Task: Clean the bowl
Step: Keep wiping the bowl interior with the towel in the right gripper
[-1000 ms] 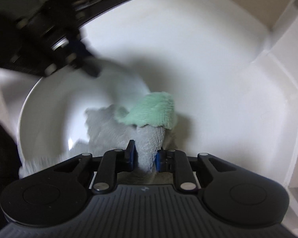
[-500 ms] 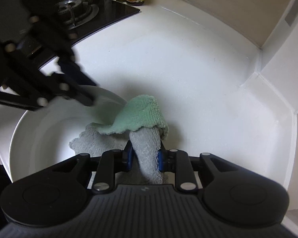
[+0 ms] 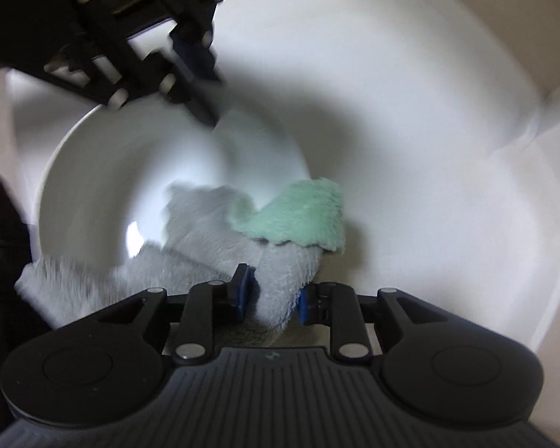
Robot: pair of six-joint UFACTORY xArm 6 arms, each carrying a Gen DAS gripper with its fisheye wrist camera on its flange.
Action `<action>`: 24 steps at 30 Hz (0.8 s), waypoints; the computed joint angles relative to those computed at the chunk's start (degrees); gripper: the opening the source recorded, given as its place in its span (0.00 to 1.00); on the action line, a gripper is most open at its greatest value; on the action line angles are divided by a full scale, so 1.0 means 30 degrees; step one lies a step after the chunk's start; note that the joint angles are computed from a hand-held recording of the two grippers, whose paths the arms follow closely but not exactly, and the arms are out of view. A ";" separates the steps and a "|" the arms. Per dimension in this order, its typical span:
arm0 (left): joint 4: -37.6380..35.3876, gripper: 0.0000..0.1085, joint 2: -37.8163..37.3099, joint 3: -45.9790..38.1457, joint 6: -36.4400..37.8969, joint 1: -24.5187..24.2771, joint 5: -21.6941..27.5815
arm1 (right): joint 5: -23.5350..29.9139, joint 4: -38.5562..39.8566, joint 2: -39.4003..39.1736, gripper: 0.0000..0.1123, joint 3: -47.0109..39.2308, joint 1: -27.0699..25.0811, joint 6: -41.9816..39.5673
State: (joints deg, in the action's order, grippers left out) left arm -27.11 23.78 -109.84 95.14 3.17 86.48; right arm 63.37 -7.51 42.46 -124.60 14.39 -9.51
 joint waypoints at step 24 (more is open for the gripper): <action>-0.0747 0.05 -0.1481 0.3740 -0.0820 -0.0742 -0.3421 | 0.0719 0.1161 0.1443 0.17 -0.2404 -0.0101 -0.1125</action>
State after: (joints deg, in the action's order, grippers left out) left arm -29.35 19.33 -98.62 92.68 0.95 76.22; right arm 65.53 -4.03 46.79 -131.81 14.08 -12.89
